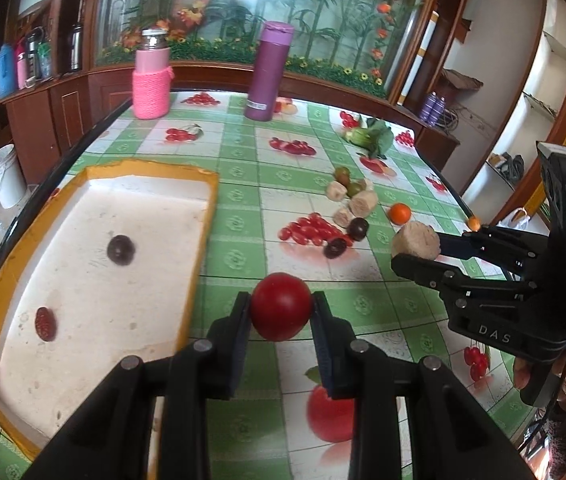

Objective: Organize fruits
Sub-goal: 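Carry the tomato and yam slice into the tray and release both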

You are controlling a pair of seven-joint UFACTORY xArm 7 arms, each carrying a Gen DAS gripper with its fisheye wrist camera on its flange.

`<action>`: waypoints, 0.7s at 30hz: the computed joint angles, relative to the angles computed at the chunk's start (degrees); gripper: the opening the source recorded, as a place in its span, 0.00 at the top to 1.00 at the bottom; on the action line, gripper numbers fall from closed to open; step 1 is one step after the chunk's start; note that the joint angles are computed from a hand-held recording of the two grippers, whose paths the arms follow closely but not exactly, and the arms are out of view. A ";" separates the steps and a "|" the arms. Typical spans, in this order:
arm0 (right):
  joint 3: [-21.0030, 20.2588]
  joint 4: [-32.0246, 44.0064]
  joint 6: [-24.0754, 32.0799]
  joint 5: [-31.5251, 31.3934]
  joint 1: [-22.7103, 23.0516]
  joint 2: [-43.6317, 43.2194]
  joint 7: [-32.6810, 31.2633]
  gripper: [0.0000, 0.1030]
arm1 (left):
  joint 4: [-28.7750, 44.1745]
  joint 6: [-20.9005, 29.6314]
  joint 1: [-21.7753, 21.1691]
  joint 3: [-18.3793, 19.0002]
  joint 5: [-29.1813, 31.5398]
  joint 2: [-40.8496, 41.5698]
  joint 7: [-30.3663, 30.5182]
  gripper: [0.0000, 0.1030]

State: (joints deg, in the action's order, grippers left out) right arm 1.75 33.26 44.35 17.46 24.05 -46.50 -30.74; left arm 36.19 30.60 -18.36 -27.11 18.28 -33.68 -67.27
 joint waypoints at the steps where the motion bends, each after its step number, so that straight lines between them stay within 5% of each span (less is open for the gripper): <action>1: 0.16 0.47 -0.18 0.34 0.52 0.71 -0.06 0.65 | -0.62 0.19 -0.14 0.34 -0.24 -0.80 -0.14 0.69; 21: 6.19 10.57 -5.27 3.39 8.58 17.00 -1.29 0.66 | -11.38 7.96 2.14 5.37 -5.93 -16.80 1.71 0.69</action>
